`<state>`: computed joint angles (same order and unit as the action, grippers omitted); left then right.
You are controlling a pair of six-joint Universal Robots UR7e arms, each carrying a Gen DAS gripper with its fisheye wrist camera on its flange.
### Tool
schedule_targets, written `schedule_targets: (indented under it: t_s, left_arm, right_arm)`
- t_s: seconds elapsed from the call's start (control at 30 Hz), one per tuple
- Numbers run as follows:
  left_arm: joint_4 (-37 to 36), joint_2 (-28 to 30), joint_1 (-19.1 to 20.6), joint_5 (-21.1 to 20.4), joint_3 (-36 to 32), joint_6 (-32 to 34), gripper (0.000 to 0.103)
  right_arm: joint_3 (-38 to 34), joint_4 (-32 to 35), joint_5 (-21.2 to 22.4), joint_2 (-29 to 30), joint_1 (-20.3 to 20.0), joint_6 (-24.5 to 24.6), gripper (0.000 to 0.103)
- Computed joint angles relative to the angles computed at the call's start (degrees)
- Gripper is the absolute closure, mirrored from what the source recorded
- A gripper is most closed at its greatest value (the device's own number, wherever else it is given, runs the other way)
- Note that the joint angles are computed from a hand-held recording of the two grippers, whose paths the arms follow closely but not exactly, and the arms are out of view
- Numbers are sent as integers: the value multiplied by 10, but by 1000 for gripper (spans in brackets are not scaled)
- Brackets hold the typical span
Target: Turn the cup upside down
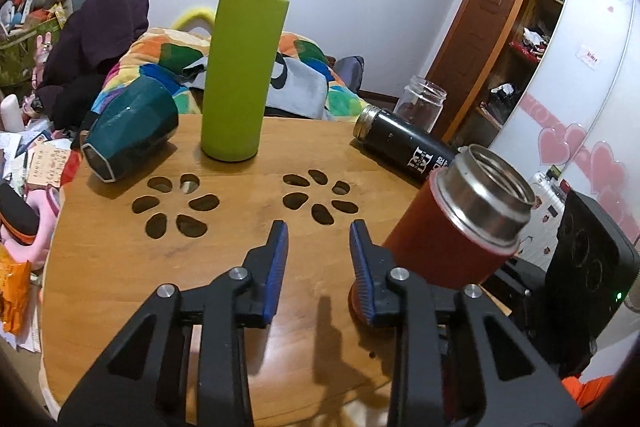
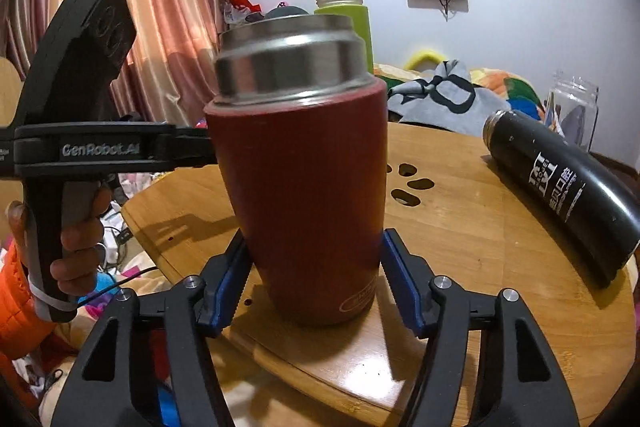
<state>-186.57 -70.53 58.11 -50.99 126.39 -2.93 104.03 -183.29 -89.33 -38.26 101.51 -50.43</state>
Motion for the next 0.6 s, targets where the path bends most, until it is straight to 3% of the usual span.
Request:
schedule_targets:
  t_s: [0.3,0.6]
  left_arm:
    - [4,5,6,-34,-8,-2,77]
    - [15,13,14,-61,-19,-10,77]
  right_arm:
    - [-9,0,-70,-8,20,-9,44]
    - [-11,22,-108,-20,33,-35,44]
